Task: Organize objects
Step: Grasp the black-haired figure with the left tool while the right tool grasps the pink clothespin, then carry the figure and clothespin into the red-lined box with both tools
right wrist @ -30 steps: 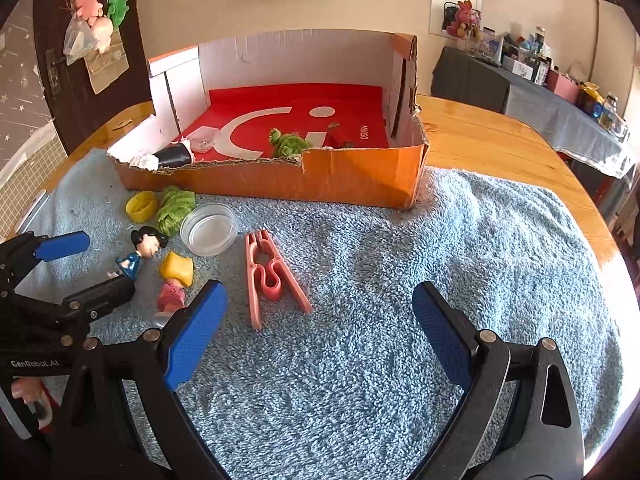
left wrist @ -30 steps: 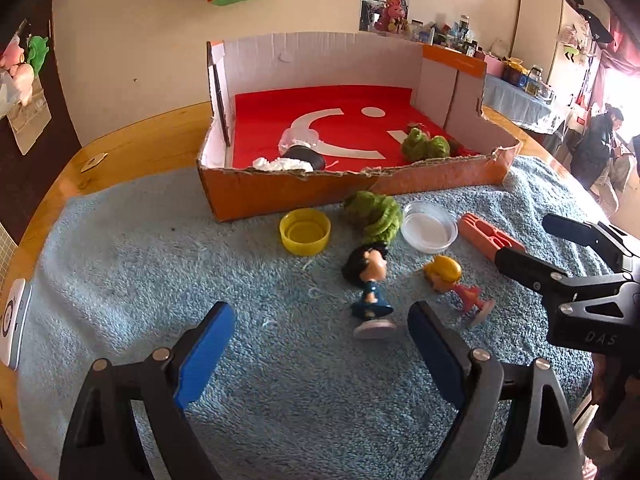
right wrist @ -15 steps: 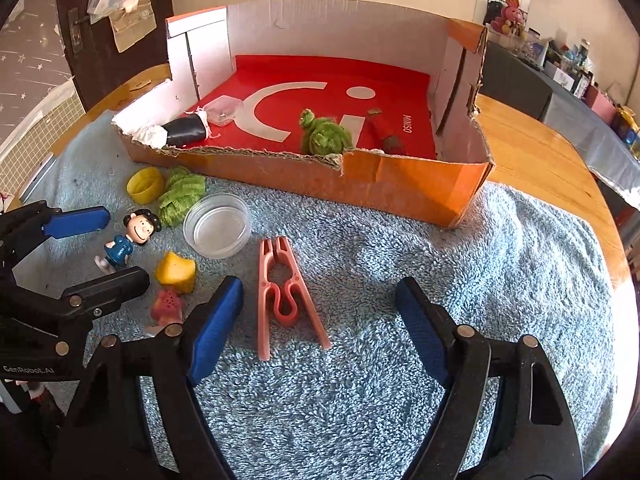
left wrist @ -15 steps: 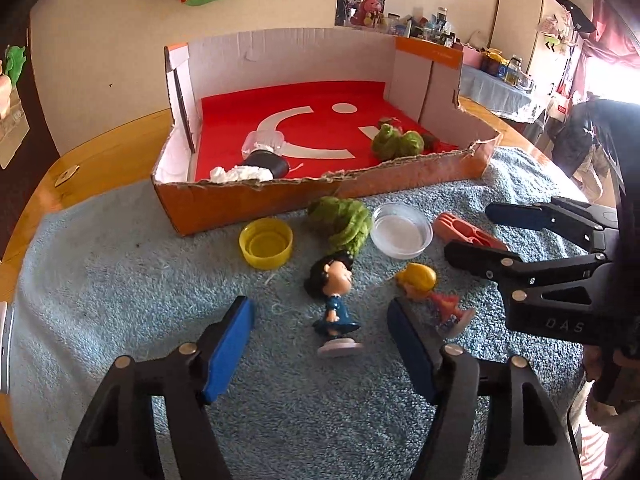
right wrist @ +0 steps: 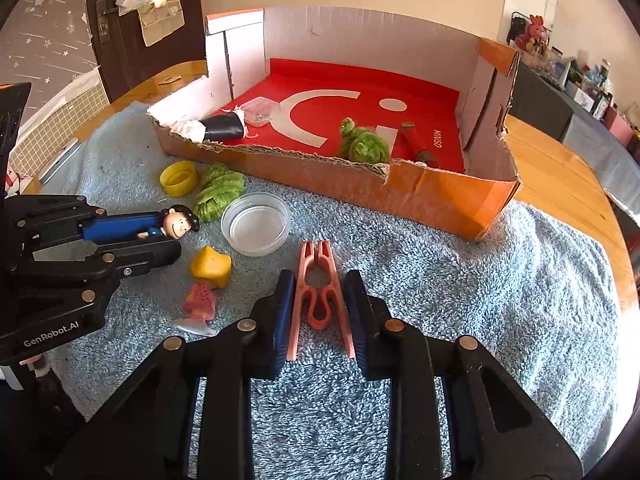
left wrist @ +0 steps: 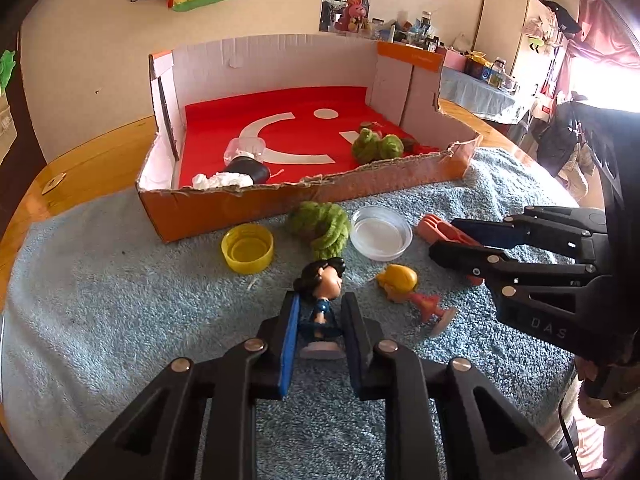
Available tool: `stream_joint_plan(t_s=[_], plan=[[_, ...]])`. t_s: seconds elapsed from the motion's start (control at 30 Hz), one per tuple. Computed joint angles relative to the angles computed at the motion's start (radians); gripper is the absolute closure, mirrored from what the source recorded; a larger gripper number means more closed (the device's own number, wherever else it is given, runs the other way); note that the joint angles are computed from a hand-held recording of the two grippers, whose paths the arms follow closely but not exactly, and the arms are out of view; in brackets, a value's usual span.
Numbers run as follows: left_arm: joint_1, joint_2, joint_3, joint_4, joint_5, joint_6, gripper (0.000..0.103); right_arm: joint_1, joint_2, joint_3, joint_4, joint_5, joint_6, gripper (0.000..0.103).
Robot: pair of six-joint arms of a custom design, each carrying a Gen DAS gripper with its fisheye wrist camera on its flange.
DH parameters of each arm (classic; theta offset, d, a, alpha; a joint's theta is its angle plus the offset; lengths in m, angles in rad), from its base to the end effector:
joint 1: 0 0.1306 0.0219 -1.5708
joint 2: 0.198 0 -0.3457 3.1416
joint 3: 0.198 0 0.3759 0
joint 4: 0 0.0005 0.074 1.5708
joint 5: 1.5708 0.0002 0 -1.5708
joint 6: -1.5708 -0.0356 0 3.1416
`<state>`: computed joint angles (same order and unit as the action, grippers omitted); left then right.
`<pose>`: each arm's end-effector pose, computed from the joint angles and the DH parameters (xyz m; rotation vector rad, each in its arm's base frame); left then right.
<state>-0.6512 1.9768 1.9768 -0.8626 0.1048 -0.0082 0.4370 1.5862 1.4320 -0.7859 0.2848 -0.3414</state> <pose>0.5265 -0.4065 0.3319 0.8451 2.3218 -0.4115 0.4848 0.2149 0.3232 -0.0026 2.4578 -0.0218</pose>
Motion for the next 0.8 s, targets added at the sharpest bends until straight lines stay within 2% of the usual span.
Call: stream_joint_plan(t_s=[0.17, 0.8], plan=[[-0.002, -0.017, -0.022, 0.016, 0.011, 0.000, 0.081, -0.001, -0.019, -0.017, 0.025, -0.016, -0.029, 0.079], [0.012, -0.094, -0.081, 0.079, 0.051, 0.010, 0.081, 0.016, -0.065, -0.011, 0.068, -0.022, -0.038, 0.079]])
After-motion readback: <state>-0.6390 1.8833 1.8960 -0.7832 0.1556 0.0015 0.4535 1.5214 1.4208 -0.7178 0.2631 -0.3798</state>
